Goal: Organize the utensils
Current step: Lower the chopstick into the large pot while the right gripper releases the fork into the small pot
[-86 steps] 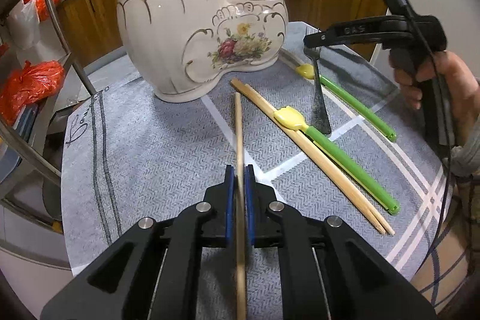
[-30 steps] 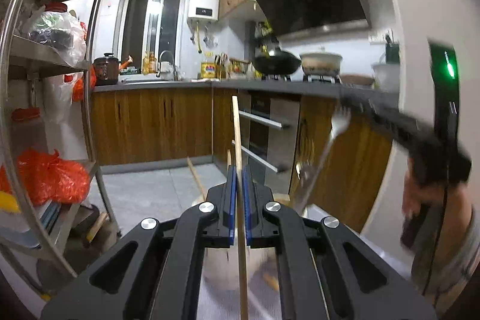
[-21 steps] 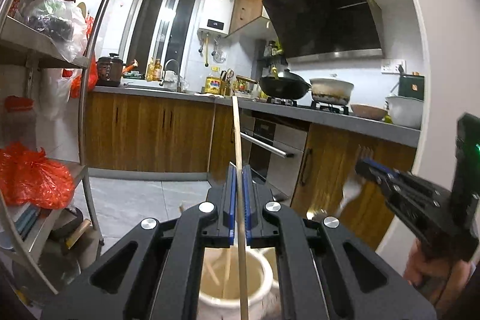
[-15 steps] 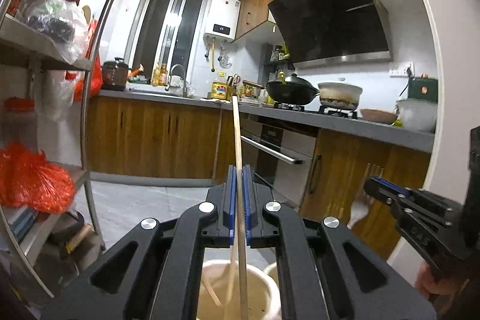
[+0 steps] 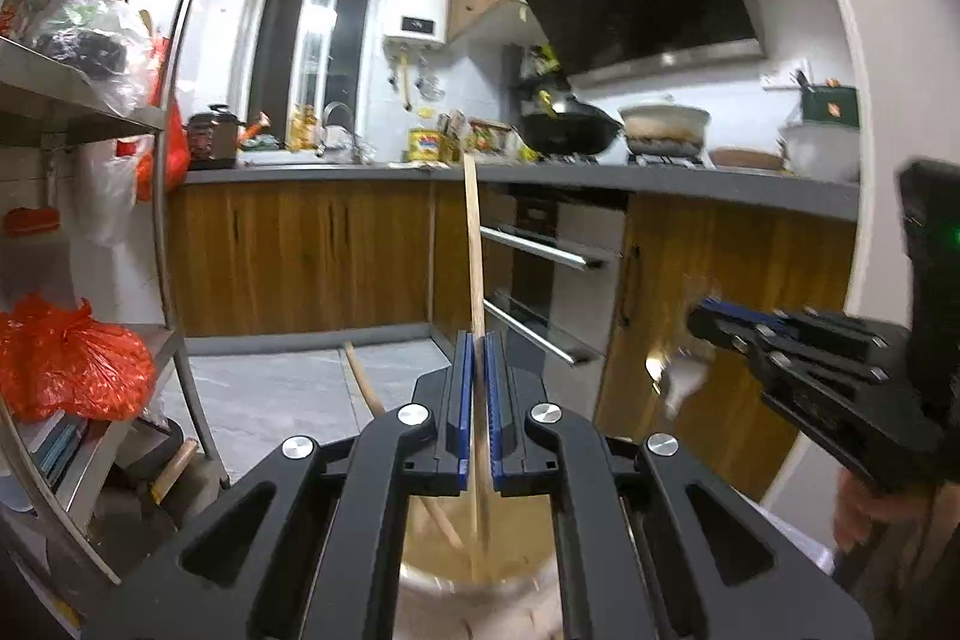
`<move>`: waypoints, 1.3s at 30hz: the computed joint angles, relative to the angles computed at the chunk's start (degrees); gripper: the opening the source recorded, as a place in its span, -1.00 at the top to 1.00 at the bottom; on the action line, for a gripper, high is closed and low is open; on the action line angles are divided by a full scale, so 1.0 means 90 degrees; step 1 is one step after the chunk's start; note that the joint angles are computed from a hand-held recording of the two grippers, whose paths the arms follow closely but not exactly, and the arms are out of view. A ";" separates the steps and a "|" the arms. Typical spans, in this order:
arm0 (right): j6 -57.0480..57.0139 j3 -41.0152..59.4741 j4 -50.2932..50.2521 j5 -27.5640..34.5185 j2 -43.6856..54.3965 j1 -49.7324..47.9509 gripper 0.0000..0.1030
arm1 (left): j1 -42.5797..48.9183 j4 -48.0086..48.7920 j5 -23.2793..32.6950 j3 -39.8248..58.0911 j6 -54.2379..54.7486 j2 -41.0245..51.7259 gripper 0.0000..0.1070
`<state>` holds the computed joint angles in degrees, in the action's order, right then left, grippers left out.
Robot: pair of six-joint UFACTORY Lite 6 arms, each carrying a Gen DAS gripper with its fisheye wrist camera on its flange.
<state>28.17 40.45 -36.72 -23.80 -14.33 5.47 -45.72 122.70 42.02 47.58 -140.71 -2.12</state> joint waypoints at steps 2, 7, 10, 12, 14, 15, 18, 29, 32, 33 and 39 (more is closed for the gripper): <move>0.0103 0.0038 -0.0169 -0.0020 0.0063 0.0004 0.94 | -0.0111 -0.0204 -0.0106 -0.0073 0.0186 -0.0037 0.92; 0.0133 0.0083 -0.0250 0.0024 0.0201 0.0093 0.94 | -0.0237 -0.0590 -0.0236 -0.0056 0.0625 0.0083 0.92; 0.0299 0.0134 -0.0399 0.0032 0.0300 0.0061 0.94 | -0.0199 -0.0608 -0.0335 0.0012 0.0669 0.0173 0.92; 0.0354 0.0167 -0.0445 0.0044 0.0361 0.0051 0.94 | -0.0155 -0.0612 -0.0415 0.0058 0.0679 0.0213 0.92; 0.0440 0.0194 -0.0528 0.0038 0.0423 0.0040 0.94 | -0.0135 -0.0652 -0.0468 0.0081 0.0724 0.0242 0.92; 0.0433 0.0213 -0.0514 0.0051 0.0467 0.0049 0.94 | -0.0130 -0.0676 -0.0472 0.0083 0.0739 0.0256 0.91; 0.0277 0.0246 -0.0313 0.0080 0.0574 0.0062 0.94 | -0.0100 -0.0693 -0.0521 0.0047 0.0724 0.0226 0.89; -0.0166 0.0324 0.0182 0.0178 0.0730 0.0093 0.94 | -0.0275 -0.1508 -0.0485 -0.0026 0.1328 -0.0092 0.43; -0.0201 0.0355 0.0225 0.0221 0.0759 0.0091 0.94 | -0.0475 -0.2093 -0.0309 -0.0095 0.1791 -0.0266 0.34; -0.0272 0.0348 0.0284 0.0212 0.0761 0.0093 0.94 | -0.0520 -0.2235 -0.0266 -0.0134 0.1885 -0.0309 0.33; 0.0116 0.0315 -0.0132 0.0068 0.0751 -0.0002 0.72 | -0.0535 -0.2443 -0.0253 -0.0335 0.1917 -0.0467 0.28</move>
